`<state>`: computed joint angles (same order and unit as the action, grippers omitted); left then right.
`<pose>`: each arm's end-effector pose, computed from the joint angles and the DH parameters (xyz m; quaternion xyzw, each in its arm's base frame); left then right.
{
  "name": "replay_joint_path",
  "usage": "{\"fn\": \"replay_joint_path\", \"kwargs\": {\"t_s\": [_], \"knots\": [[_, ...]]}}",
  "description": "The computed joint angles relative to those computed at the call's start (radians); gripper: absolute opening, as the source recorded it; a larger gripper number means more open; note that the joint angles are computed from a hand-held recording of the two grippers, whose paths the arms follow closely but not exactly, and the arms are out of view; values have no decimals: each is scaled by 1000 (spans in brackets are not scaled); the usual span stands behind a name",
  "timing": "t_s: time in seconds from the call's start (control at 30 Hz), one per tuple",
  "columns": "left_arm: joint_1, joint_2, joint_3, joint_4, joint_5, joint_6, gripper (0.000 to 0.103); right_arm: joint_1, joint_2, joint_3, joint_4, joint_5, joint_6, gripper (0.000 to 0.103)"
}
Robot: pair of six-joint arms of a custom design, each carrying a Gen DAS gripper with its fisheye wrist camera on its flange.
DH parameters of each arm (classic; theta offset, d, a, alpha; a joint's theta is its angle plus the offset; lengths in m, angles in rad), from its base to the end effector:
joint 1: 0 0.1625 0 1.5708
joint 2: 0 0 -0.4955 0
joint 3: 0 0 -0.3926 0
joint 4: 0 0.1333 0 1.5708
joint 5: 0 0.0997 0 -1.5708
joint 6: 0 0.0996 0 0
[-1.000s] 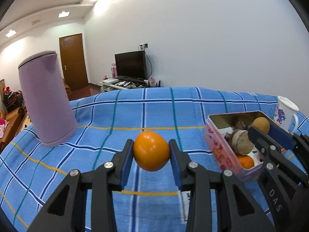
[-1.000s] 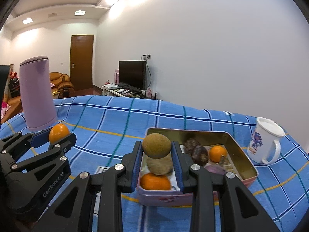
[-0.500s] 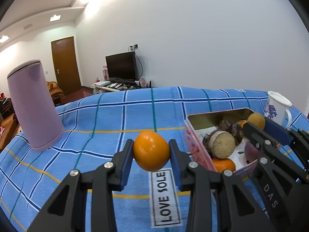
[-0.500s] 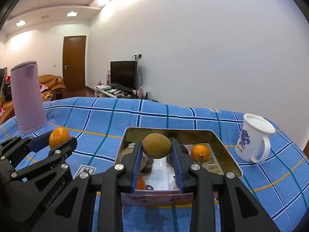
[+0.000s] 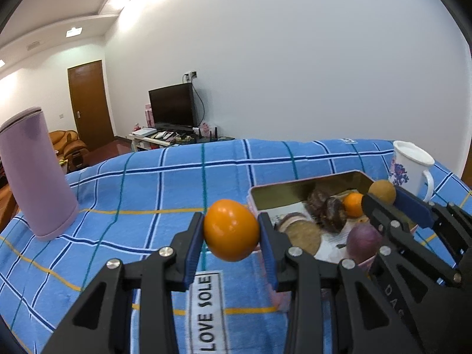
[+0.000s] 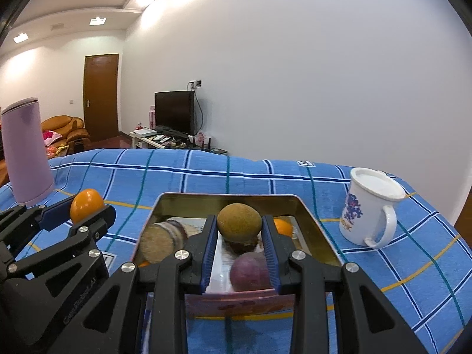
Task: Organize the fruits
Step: 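Lower the orange and yellow fruit into the tin and open both tools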
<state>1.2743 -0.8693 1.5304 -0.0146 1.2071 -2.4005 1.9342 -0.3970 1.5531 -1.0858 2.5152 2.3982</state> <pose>-0.0268 -0.6651 0.1643 0.3665 0.8045 -0.3920 0.2546 0.2860 -0.6042 -0.1088 0.0786 -0.7172 0.5334 0.4414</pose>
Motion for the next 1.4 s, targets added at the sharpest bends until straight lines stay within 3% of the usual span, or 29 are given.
{"fn": "replay_joint_path", "kwargs": {"t_s": [0.8,1.4], "knots": [[-52,86,-45,26,-14,-50,38,-66,-75,52,-30,46,-15,33],[-51,137,-109,73,-20,-72,38,-87,-75,-18,124,36,28,33]]}}
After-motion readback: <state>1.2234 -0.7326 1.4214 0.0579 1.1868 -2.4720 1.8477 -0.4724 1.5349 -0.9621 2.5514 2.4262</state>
